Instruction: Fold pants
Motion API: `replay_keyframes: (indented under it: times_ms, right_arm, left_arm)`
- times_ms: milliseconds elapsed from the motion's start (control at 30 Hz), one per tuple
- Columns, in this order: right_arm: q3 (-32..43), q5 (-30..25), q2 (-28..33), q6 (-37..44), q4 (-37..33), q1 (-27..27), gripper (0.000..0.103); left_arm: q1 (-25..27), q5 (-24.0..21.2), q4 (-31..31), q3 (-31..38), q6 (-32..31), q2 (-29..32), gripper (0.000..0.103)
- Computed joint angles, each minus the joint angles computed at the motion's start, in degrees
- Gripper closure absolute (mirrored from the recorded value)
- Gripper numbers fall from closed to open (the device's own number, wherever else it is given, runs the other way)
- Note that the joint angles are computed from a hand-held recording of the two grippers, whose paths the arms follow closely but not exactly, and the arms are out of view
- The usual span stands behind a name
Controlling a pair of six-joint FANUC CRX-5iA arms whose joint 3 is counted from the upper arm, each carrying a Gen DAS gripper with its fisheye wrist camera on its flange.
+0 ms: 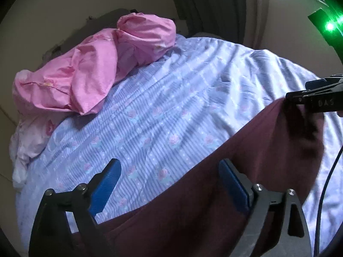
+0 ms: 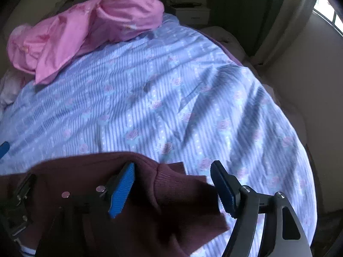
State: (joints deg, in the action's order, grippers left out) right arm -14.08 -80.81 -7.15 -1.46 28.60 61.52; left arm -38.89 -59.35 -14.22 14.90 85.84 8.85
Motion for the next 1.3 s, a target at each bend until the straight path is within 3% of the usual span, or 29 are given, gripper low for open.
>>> replay_keyframes:
  times_ms: [167,267,500,700,800,1067,1300]
  right_arm:
    - [5.5,-11.49,3.55,2.33,4.06,3.19,0.031]
    - [8.56,-14.23,4.88,5.17,7.05,6.18,0.031]
    - [14.3,-9.06,6.86,5.63,9.97,13.22,0.031]
    - [25.26,-6.37,15.67,12.45,10.25,15.25,0.031]
    - [32.25,-5.59,21.02,17.1,9.3,15.19,0.031]
    - [49.12,-4.96,33.29,25.48,0.29,12.02,0.031]
    - [59.78,-7.56,41.62,28.71,-4.33,10.0,0.031]
  left_arm:
    - [0.28,1.27,1.26,-1.02,-2.01,-2.42,0.009]
    - [2.85,2.93,5.83,-4.74,-6.96,-6.36,0.009]
    - [13.18,2.82,18.35,-13.79,-22.04,-16.43,0.009]
    - [23.12,-3.55,22.84,-16.28,-30.69,-20.06,0.01]
    - [27.68,-4.55,25.65,-18.6,-35.74,-21.53,0.01]
    - [35.72,-9.16,31.26,-21.84,-43.28,-19.66,0.013]
    - [39.63,-11.95,27.9,-21.07,-43.68,-16.29,0.019]
